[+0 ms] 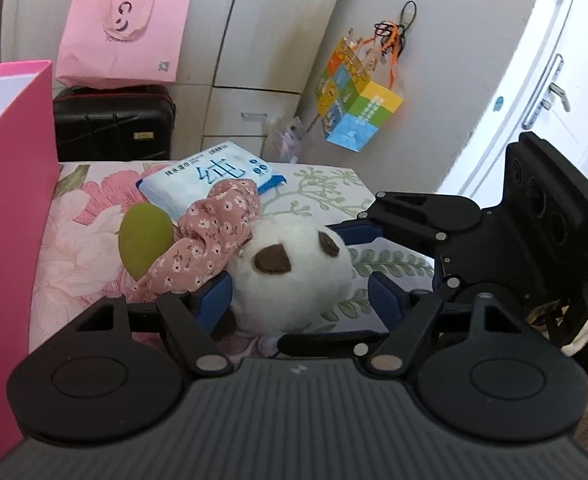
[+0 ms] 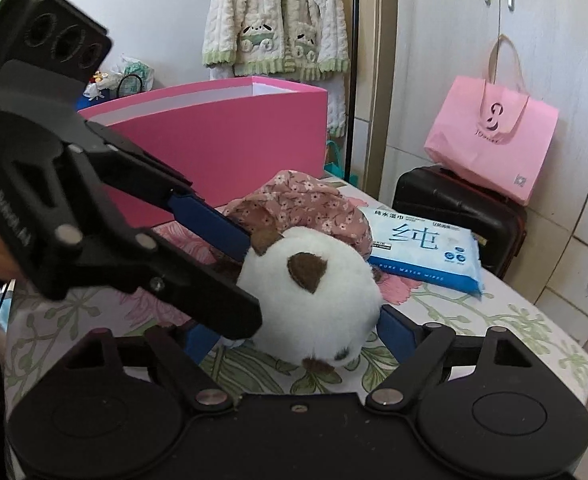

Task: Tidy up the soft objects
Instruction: 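Close both tools on the panda plush from opposite sides, then lift the panda plush with both tools and carry it over the pink box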

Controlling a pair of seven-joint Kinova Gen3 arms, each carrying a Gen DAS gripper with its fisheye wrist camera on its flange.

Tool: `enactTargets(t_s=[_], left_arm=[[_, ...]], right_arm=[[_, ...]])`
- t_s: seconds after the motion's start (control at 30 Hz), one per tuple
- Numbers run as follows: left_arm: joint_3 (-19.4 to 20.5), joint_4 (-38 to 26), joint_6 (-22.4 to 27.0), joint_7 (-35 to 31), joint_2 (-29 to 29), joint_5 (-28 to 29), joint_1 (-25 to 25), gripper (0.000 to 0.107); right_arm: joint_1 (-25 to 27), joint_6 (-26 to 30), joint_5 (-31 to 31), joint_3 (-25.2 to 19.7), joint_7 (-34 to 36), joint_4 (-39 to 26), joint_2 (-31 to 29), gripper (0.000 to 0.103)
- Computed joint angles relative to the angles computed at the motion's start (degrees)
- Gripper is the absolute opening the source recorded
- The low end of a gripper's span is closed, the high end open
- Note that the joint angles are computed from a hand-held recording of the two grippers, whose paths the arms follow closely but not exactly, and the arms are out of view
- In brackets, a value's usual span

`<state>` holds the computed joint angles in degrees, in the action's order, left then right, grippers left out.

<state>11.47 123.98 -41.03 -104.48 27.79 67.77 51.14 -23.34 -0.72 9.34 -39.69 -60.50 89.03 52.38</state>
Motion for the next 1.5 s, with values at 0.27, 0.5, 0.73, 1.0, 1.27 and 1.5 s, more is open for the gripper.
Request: enactTargets(t_s=[0.27,0.5,0.73,1.0,1.27,1.5], left_arm=[[-0.08,-1.13,-1.54,1.09,2.06,0.72,0.42,0.073],[0.85,-1.43,-2.51,1.45,2.39,2.20,1.70,0.072],[2.34,0.43,-0.40,5.98,0.30,0.63,2.14,0.070],[2.31,0.21,5.28,1.80,-3.12,4.27,3.57,0.070],[5.47,0.55,5.71,-3.26,-6.10,12.03,4.80,0.070],[9.19,1.55,1.60,-5.85,-9.04,18.45,6.79,0.070]], right_arm=[[1.04,-0.47,-2.21,-1.77,-1.25,-0.56,1.67,0.083],[-4.05,-8.91,-4.74,5.49,-9.77,6.25,-3.00,0.074],[-12.35,-15.23,-11.35,14.42,-19.01,13.49,-8.76,0.073],[-21.63,-16.70,-18.07,22.74,-28.08,19.25,-14.31,0.072],[-30.36,-17.06,-22.58,29.00,-33.24,23.41,-18.34,0.072],[-36.17,-16.42,-26.31,32.17,-33.35,25.33,-21.71,0.071]])
